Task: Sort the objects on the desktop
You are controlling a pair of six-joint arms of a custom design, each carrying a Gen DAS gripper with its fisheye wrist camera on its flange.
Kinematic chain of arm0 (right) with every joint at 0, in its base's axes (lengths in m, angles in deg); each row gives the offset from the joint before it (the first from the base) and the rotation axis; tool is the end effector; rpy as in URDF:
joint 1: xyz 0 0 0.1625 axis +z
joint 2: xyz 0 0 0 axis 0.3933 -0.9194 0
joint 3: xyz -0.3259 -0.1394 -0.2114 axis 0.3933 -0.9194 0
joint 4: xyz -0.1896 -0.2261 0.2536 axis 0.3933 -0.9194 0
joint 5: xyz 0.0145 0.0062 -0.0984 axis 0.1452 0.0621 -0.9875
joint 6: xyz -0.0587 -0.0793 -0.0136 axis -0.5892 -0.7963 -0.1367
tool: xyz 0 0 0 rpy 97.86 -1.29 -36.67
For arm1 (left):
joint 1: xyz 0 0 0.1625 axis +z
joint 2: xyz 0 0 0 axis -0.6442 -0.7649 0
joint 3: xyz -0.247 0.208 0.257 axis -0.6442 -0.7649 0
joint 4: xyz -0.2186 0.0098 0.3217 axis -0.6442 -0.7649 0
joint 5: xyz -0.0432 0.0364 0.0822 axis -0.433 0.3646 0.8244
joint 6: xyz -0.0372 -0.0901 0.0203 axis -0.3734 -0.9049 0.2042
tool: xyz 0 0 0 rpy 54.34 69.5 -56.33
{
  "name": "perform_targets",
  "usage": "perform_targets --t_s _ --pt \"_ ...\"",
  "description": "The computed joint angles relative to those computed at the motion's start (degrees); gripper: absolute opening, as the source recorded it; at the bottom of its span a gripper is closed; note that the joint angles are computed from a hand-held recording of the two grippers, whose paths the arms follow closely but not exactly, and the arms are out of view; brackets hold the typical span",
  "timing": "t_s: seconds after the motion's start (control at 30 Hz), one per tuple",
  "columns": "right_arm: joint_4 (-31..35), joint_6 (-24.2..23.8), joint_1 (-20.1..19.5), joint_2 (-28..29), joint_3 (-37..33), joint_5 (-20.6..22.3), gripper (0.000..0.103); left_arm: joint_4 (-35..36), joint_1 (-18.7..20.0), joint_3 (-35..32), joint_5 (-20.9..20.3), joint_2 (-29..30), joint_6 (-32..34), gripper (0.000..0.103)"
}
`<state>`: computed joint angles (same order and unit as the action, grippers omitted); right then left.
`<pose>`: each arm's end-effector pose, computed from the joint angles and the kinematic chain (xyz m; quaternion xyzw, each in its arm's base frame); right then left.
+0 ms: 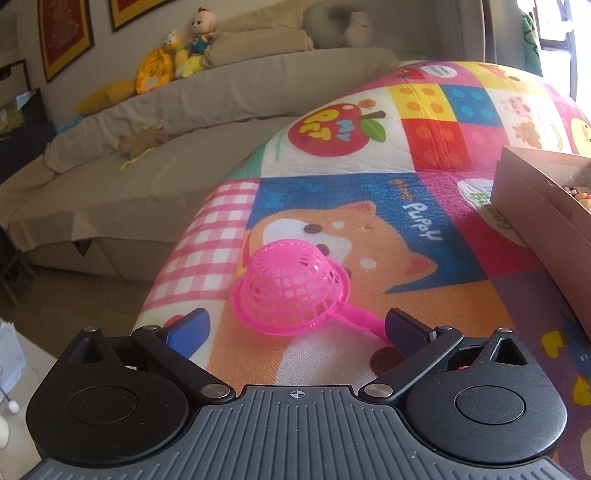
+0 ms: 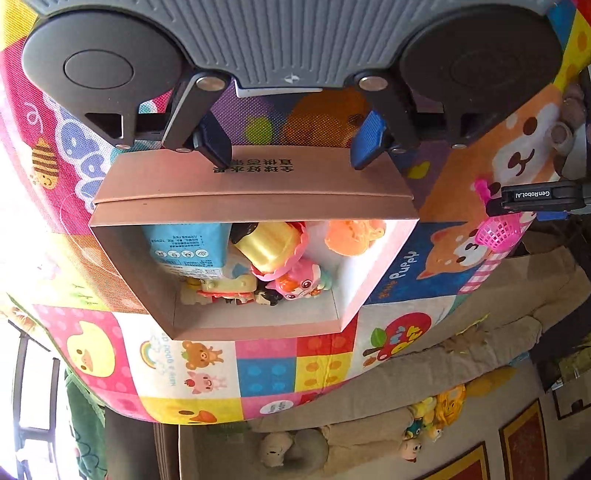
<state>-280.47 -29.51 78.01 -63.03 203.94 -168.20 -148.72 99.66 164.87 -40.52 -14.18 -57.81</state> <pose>0.1859 -0.4138 0.0124 0.2959 -0.8796 0.3076 0.2101 0.0225 -0.4101 0.1859 0.0510 0.7720 -0.4278 0.4674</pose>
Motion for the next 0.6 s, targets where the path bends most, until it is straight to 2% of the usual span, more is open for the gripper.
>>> perform_targets --t_s 0.03,0.1,0.17,0.27,0.4,0.5,0.6 --pt "-2.4 -0.8 -0.2 0.1 0.9 0.0 0.073 -0.2 0.0 -0.1 0.1 -0.2 -0.4 0.103" --pt "-9.0 -3.1 -0.5 1.1 2.9 -0.6 0.082 -1.5 0.3 -0.7 0.7 -0.6 -1.4 0.103" --pt "-16.4 -5.4 -1.4 2.4 5.3 -1.0 0.093 0.5 1.0 -1.4 1.0 -1.6 -5.0 0.103" --pt "-22.8 -6.3 -3.2 3.7 8.1 -1.6 0.096 5.1 2.8 -3.1 -0.2 -2.3 -8.4 0.103" --pt "-26.0 -4.0 -5.8 4.9 9.4 -1.7 0.098 7.0 4.2 -6.4 -0.9 -0.1 -6.1 0.103" --pt "-25.6 -1.6 -6.3 4.4 9.2 -1.3 0.101 3.5 3.0 -7.1 -1.9 2.6 1.1 0.103" --pt "-25.0 -1.4 -6.8 4.1 9.6 -0.7 0.103 0.3 0.9 -4.5 -4.6 4.5 6.5 0.103"
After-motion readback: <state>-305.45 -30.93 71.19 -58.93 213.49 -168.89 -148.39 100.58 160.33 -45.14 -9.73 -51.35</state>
